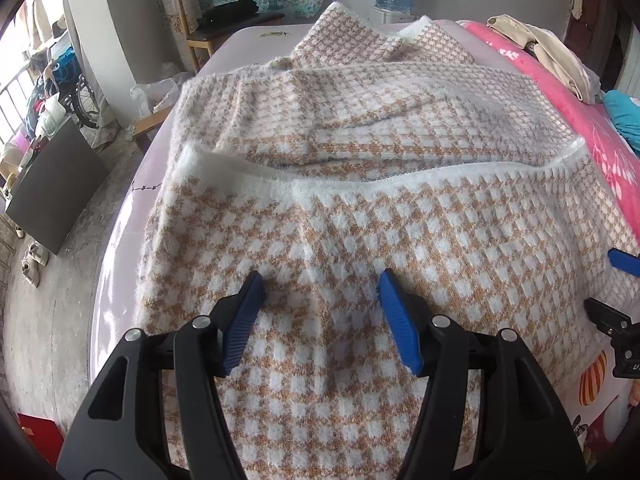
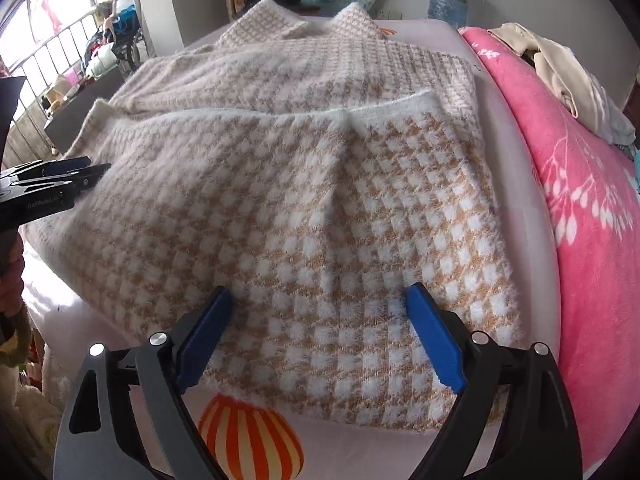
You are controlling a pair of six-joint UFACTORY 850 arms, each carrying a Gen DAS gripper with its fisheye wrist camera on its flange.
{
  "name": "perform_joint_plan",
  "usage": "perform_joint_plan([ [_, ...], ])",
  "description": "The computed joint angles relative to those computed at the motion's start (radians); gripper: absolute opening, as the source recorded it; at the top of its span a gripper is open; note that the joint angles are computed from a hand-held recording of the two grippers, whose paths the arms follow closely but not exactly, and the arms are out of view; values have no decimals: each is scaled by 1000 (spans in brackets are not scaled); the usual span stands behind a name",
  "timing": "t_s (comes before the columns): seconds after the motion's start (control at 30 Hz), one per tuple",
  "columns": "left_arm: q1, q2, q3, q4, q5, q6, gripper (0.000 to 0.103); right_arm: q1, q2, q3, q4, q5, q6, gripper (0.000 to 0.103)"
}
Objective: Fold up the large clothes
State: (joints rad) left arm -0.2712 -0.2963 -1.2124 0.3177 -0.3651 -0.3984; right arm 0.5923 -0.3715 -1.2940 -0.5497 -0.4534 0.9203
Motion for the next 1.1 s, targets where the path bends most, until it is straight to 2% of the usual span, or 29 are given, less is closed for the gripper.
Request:
perform_joint_plan([
  [0.07, -1, -6, -17, 17, -31, -23, 64, 1, 0, -14, 13, -20, -2, 87],
  [0.17, -5, -4, -28, 44, -53, -60, 65, -3, 15, -9, 1, -5, 24, 87],
  [0.43, -42, 20, -24, 158, -79, -158, 72, -14, 56, 8, -31, 8, 57, 87],
  [0.67, -51, 22, -31, 172, -80, -162, 75, -20, 47, -12, -28, -8, 46, 87],
  [1.1, -42, -13, -59, 147, -83, -130, 76, -27, -27, -105, 52, -26, -52, 87],
])
